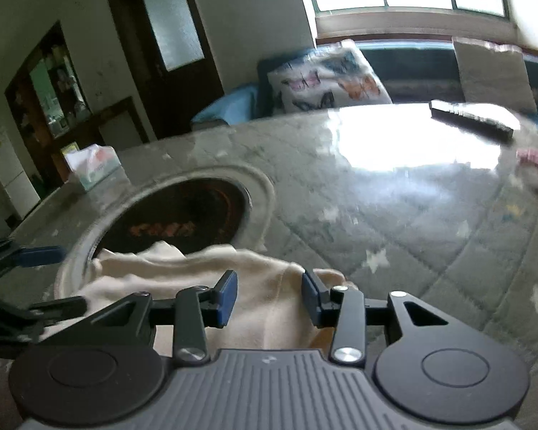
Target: Fold clothes
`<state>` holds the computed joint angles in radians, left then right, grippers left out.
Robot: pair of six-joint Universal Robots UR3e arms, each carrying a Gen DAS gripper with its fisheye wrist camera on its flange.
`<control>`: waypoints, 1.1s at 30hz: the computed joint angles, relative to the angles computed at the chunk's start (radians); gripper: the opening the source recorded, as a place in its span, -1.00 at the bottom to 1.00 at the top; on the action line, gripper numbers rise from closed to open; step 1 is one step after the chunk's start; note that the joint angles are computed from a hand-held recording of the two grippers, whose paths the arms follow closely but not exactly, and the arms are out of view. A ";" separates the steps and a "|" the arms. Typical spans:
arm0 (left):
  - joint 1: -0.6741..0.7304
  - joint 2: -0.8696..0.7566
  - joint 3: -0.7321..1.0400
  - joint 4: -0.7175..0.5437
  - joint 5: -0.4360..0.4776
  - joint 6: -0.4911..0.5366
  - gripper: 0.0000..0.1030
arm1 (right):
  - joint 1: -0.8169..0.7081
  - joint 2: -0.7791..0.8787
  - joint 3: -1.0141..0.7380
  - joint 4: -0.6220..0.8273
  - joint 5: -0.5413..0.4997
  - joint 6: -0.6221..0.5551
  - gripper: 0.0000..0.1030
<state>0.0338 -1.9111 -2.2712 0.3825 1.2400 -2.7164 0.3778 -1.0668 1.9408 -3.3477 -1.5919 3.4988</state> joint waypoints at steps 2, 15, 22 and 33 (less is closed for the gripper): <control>0.027 0.015 -0.034 0.016 0.008 -0.004 0.79 | -0.007 -0.004 0.024 -0.027 0.008 0.013 -0.21; 0.119 0.054 -0.183 0.095 -0.006 0.026 0.85 | 0.246 -0.048 0.024 0.033 -0.229 -0.140 0.28; 0.133 0.064 -0.230 0.136 -0.012 0.033 0.86 | 0.374 -0.023 0.074 -0.001 -0.374 -0.181 0.43; 0.065 0.105 -0.187 0.102 -0.001 -0.016 1.00 | 0.329 -0.126 0.180 -0.095 -0.253 -0.120 0.53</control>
